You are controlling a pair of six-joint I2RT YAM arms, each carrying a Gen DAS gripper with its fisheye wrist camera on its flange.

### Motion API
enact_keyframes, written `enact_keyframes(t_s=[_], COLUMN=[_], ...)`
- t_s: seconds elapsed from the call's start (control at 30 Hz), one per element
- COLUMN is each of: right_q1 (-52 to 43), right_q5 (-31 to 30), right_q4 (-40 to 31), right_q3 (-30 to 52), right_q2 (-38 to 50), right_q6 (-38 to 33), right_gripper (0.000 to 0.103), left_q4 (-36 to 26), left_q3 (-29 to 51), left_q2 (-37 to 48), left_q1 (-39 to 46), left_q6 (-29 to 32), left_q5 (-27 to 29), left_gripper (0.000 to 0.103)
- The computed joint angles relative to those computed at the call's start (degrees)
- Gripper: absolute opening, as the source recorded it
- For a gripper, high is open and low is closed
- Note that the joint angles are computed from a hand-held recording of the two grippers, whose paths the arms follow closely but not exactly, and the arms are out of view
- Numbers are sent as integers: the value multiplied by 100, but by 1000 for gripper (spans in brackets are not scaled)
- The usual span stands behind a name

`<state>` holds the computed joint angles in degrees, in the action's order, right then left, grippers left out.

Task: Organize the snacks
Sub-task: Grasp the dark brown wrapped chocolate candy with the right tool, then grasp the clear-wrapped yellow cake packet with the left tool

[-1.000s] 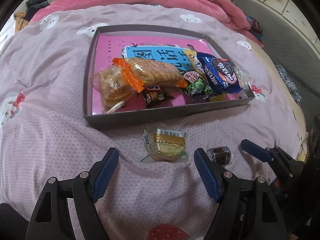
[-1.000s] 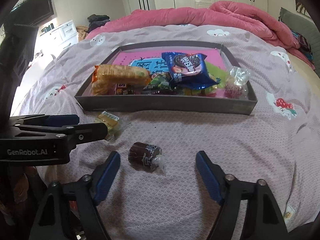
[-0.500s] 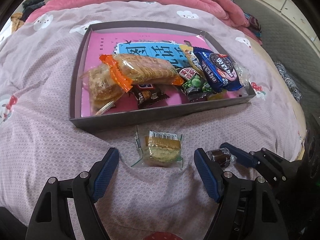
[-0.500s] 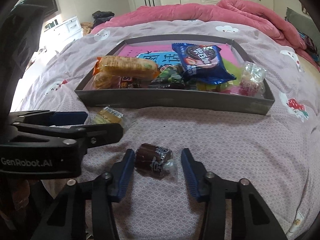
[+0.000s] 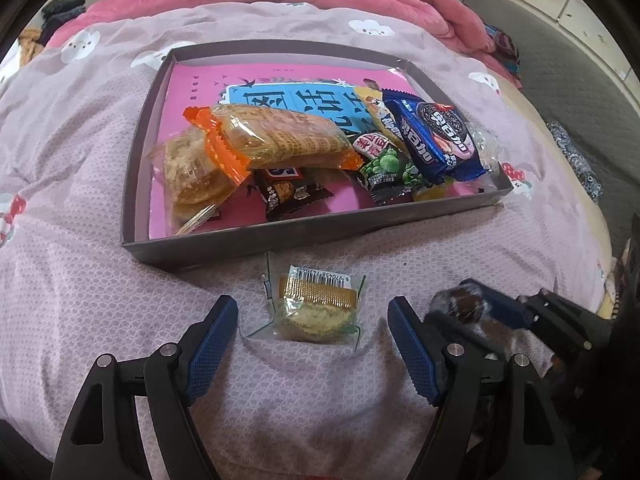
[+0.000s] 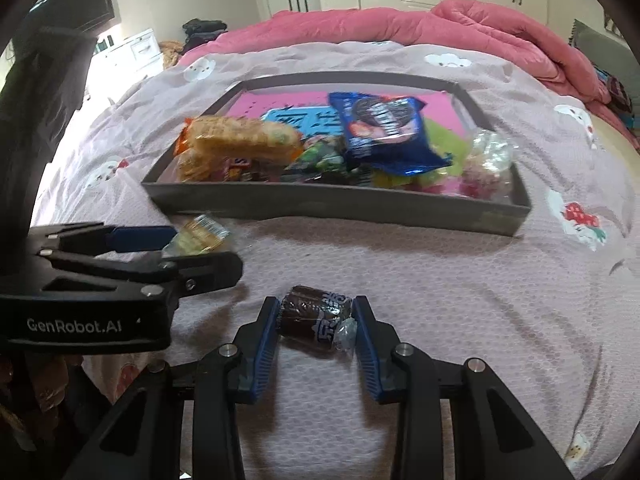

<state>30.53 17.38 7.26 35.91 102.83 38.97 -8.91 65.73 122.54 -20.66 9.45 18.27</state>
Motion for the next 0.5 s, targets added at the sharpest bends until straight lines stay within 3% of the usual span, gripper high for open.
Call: enact_keyframes(t_s=[0.5], right_q1=[-253], right_q5=[-117], right_q4=[148], right_q3=[-246], right_q2=[-188], right_q6=[180], right_gripper=[37], left_q4=[70], left_q3=[-21], left_q2=[6], left_q1=[-33], left_q6=[95], left_q5=[-122], left_gripper=[64])
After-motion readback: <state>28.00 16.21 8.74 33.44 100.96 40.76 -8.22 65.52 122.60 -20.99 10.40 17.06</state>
